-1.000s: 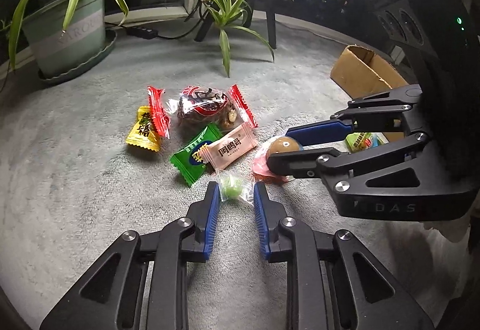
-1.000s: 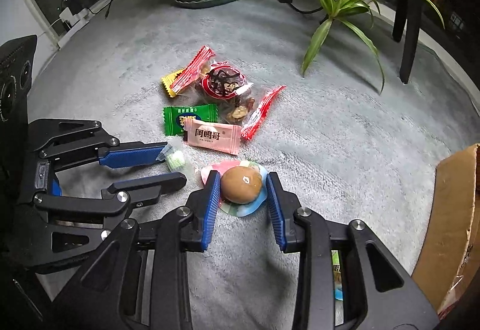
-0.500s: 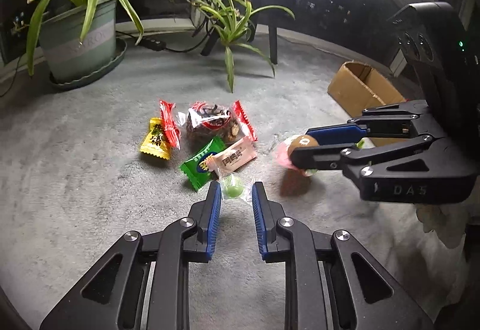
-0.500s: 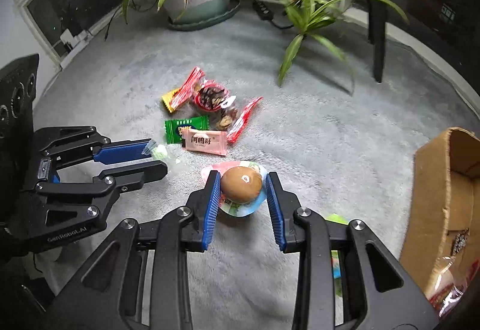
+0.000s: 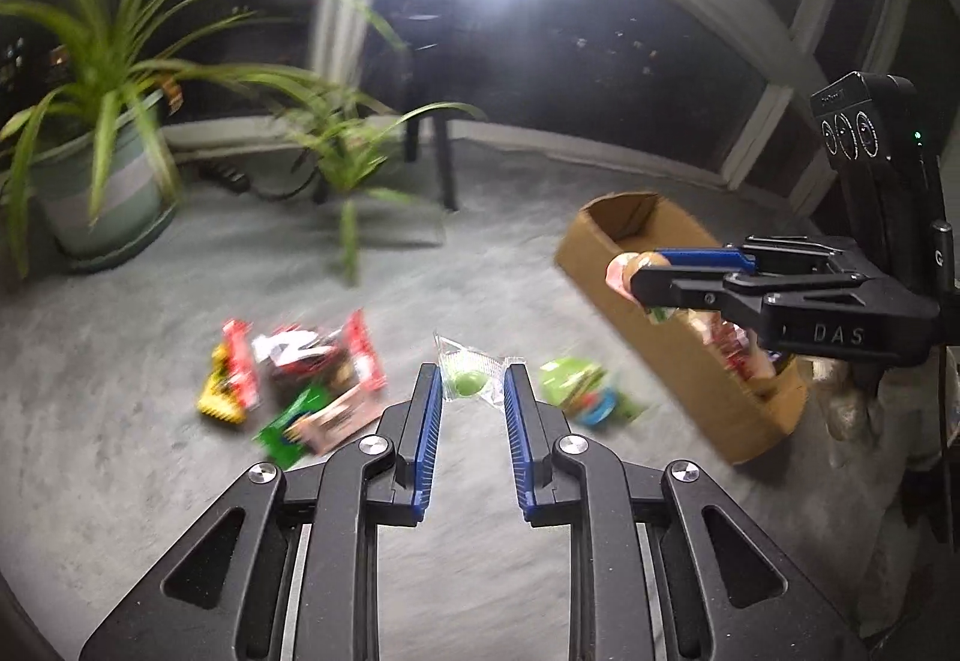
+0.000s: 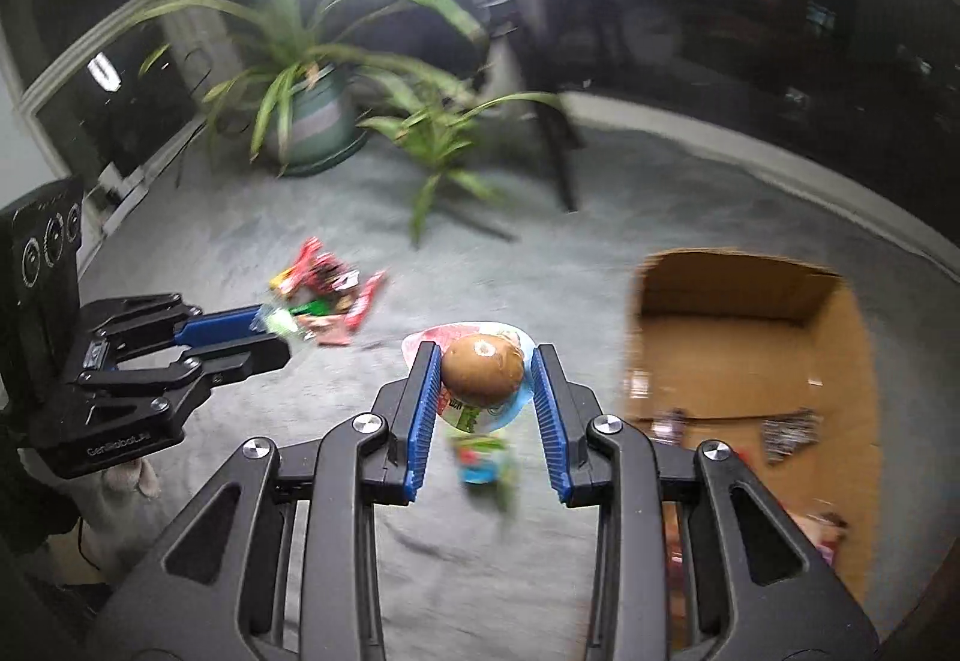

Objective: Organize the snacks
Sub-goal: 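Carry the egg-shaped snack over the box and open the right gripper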

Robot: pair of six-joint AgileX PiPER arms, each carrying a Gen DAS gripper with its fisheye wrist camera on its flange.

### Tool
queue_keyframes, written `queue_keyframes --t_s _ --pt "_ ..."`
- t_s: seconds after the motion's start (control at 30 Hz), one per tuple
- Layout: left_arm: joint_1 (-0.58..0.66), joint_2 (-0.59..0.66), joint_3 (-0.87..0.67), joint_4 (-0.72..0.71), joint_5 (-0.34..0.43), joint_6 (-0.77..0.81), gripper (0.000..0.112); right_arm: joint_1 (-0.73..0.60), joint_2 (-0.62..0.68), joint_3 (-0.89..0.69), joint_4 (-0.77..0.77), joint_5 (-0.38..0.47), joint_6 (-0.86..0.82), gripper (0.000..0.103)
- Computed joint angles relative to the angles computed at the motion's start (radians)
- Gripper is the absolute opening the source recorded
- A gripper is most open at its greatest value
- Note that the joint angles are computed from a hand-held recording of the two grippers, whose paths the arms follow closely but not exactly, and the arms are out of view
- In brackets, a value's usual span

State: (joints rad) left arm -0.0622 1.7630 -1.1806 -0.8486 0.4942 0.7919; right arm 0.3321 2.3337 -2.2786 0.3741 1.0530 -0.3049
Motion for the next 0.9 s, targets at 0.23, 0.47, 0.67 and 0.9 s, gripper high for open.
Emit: queue_keyframes --t_s 0.23,0.47,0.67,0.9 --pt "-0.122 0.043 -0.103 0.031 0.013 -0.075 0.02 -0.113 -0.087 0.141 -0.012 -0.062 -0.004 0.032" --pt "-0.256 0.104 -0.211 0.055 0.043 -0.125 0.019 -0.209 -0.135 0.259 -0.026 -0.112 -0.004 0.032" --pt "-0.372 0.168 -0.302 0.109 0.073 -0.178 0.02 -0.265 -0.154 0.327 -0.017 -0.141 -0.009 0.032" --pt "-0.438 0.228 -0.383 0.186 0.094 -0.259 0.02 -0.299 -0.166 0.368 -0.006 -0.161 -0.016 0.032"
